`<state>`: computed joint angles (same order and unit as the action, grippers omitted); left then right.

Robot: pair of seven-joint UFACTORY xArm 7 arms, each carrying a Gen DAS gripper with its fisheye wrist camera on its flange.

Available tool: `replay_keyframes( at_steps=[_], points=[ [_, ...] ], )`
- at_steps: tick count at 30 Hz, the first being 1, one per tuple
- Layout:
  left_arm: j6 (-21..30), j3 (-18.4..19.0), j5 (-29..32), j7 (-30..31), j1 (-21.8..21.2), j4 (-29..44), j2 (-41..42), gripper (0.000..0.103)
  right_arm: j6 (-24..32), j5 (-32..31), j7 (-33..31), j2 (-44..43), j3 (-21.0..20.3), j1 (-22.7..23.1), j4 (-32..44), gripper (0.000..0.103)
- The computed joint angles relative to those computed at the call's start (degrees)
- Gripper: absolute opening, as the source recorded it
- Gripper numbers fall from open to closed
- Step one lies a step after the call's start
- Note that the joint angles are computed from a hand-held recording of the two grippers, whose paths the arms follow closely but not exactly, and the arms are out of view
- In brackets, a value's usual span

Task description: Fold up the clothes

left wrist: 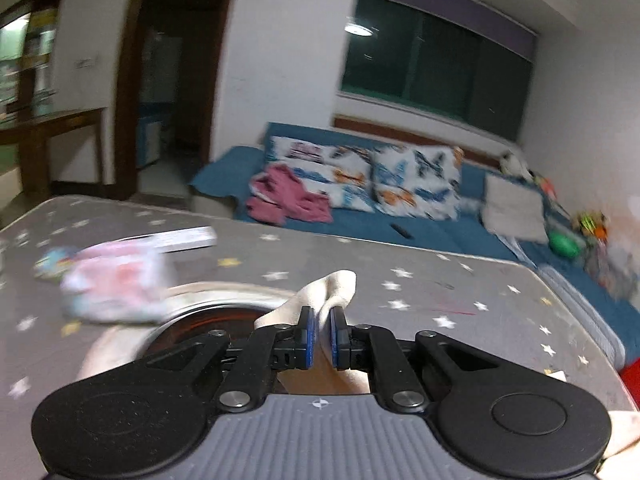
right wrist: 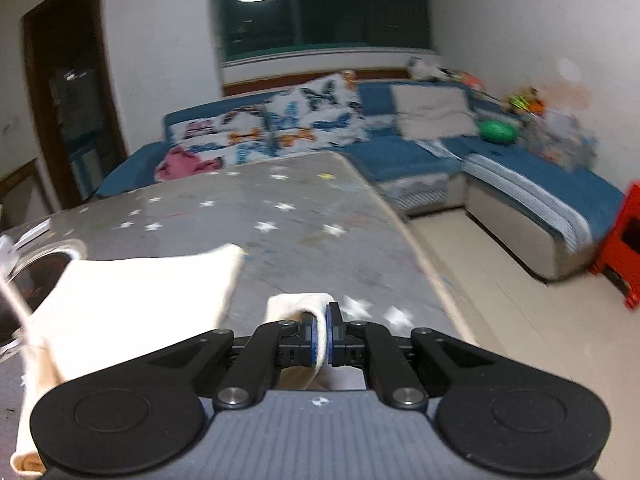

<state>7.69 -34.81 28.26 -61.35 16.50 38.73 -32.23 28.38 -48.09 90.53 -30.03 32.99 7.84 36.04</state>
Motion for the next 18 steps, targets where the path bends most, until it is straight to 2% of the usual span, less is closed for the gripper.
replay_keyframes(
  at_steps=[3,6,7,8,10,12,13,14,18],
  points=[
    [4.0,6.9,-3.6,1.4,-7.6,-8.2,-10.0,0.009,2.0,3.5,1.8,-3.5,-0.9,1.7,-3.9,0.005],
    [11.3,10.8,-6.7,3.1,-12.9,-15.0,-20.1,0.009,2.2,7.9,3.4,-6.7,-1.6,3.7,-8.2,0.007],
    [13.8,11.8,-7.7,3.7,-14.5,-16.9,-23.1,0.009,3.1,9.3,3.5,-7.3,-1.4,4.3,-9.3,0.013],
    [16.2,12.8,-8.9,4.0,-16.1,-18.6,-25.8,0.009,4.6,10.9,3.9,-8.2,-0.9,5.1,-10.2,0.023],
    [21.1,13.5,-10.5,4.5,-18.2,-21.2,-30.0,0.005,4.6,12.3,5.9,-11.2,-0.1,5.7,-12.8,0.024],
    [25.5,13.6,-11.5,4.6,-19.6,-23.2,-33.1,0.005,5.9,13.8,5.9,-12.7,0.4,6.5,-13.5,0.033],
    [26.6,13.7,-11.9,4.4,-19.9,-23.6,-33.7,0.005,7.4,14.6,5.6,-13.0,0.9,6.7,-13.2,0.043],
    [27.8,13.7,-12.3,4.2,-20.2,-24.0,-34.3,0.005,8.9,15.2,5.5,-13.3,1.3,7.0,-12.9,0.045],
    [30.7,14.7,-12.8,4.8,-22.2,-25.4,-37.5,0.005,11.7,15.0,3.5,-12.8,2.5,7.5,-11.0,0.045]
  ],
)
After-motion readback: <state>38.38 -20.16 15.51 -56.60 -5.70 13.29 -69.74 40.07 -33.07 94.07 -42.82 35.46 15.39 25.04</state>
